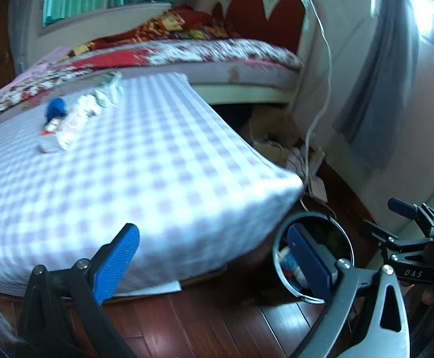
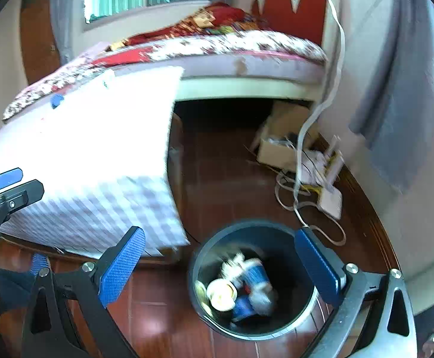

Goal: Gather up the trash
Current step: 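Move both tools back from the bin toward the milk carton and blue item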

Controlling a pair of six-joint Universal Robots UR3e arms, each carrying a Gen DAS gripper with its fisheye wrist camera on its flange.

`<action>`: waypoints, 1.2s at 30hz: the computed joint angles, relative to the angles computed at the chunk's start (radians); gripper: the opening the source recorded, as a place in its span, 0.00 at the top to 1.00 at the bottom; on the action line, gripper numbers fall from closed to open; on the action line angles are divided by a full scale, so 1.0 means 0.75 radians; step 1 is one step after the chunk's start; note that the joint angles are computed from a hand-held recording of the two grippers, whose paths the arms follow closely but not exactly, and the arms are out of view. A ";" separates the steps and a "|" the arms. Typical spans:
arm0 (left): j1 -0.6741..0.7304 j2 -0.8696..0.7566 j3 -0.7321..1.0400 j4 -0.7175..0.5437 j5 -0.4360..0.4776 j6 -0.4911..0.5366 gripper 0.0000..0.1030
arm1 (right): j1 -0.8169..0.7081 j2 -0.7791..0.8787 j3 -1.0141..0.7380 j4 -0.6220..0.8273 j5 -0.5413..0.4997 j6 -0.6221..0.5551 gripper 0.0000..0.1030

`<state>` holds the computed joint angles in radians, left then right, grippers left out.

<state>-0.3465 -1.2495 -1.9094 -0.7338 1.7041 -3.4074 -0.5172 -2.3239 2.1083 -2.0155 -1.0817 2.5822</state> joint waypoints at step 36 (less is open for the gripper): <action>0.988 -0.500 0.372 -0.037 -0.414 0.497 0.47 | 1.188 2.164 -2.334 0.017 -0.580 0.676 0.01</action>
